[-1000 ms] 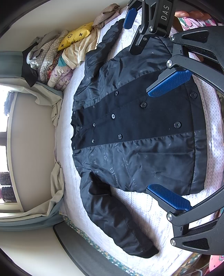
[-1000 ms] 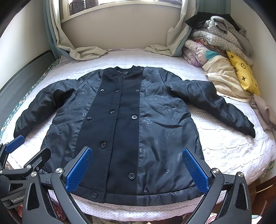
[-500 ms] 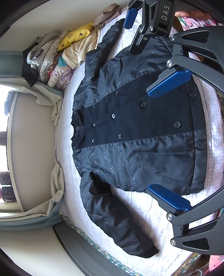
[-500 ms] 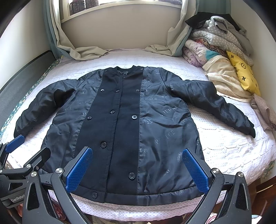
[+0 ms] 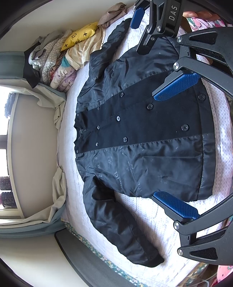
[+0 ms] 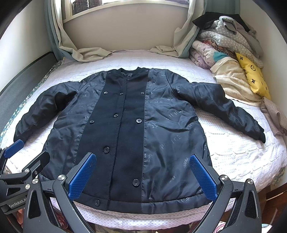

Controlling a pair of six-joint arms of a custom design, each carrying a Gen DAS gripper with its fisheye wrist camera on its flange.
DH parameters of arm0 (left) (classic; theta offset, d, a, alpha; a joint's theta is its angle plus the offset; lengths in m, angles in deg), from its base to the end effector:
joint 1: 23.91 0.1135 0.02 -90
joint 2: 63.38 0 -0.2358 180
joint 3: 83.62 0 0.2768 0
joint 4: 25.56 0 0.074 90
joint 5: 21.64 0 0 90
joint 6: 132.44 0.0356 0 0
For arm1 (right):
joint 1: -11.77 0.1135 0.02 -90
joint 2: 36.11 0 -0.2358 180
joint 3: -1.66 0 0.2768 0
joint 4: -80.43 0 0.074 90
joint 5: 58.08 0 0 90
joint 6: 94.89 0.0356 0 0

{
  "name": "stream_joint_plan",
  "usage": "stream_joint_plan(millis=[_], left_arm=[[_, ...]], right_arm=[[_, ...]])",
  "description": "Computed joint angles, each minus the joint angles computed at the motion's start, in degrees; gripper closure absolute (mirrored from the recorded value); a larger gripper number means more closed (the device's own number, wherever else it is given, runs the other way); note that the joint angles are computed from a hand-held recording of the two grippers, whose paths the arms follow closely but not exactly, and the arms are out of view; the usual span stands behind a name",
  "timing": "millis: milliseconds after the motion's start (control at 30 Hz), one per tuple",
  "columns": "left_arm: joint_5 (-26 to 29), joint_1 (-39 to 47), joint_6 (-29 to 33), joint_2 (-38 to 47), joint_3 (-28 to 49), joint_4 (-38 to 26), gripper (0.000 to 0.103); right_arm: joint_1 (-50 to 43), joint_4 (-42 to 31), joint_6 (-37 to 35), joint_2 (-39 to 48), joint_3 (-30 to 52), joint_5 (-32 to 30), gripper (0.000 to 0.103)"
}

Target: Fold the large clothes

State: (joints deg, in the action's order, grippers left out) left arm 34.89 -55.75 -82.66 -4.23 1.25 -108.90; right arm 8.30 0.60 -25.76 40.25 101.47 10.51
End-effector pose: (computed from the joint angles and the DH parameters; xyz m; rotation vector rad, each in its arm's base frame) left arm 0.1837 -0.0909 0.3485 -0.3763 2.3287 0.1701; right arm 0.2779 -0.0038 0.3636 -0.5147 2.4281 0.3001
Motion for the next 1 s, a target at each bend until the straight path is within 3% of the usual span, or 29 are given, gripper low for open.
stream_joint_plan(millis=[267, 467, 600, 733, 833, 900, 1000], left_arm=[[2.6, 6.5, 1.0, -2.0, -0.2, -0.7, 0.001], [8.4, 18.3, 7.1, -0.7, 6.2, -2.7, 0.001], [15.4, 30.8, 15.3, 5.4, 14.5, -1.9, 0.001], [20.5, 39.8, 19.4, 11.0, 18.3, 0.1, 0.001], [23.4, 44.5, 20.1, 9.6, 13.4, 3.9, 0.001], [27.0, 48.7, 19.6, 9.9, 11.3, 4.1, 0.001], [40.0, 59.3, 17.4, 9.1, 8.2, 5.4, 0.001]], right_arm=[[0.3, 1.0, -0.8, 1.3, 1.1, 0.6, 0.000], [3.1, -7.2, -0.9, 12.1, 17.0, 0.2, 0.000], [6.5, -7.7, 2.3, 20.6, 29.5, 0.9, 0.000], [9.5, -6.8, 3.0, 28.8, 38.3, 1.1, 0.000], [9.9, -5.2, 2.8, 31.3, 37.8, 0.7, 0.000], [9.7, -8.7, 1.9, 35.2, 40.7, -0.3, 0.000], [9.1, -11.4, 3.7, 39.3, 44.3, -1.8, 0.000]])
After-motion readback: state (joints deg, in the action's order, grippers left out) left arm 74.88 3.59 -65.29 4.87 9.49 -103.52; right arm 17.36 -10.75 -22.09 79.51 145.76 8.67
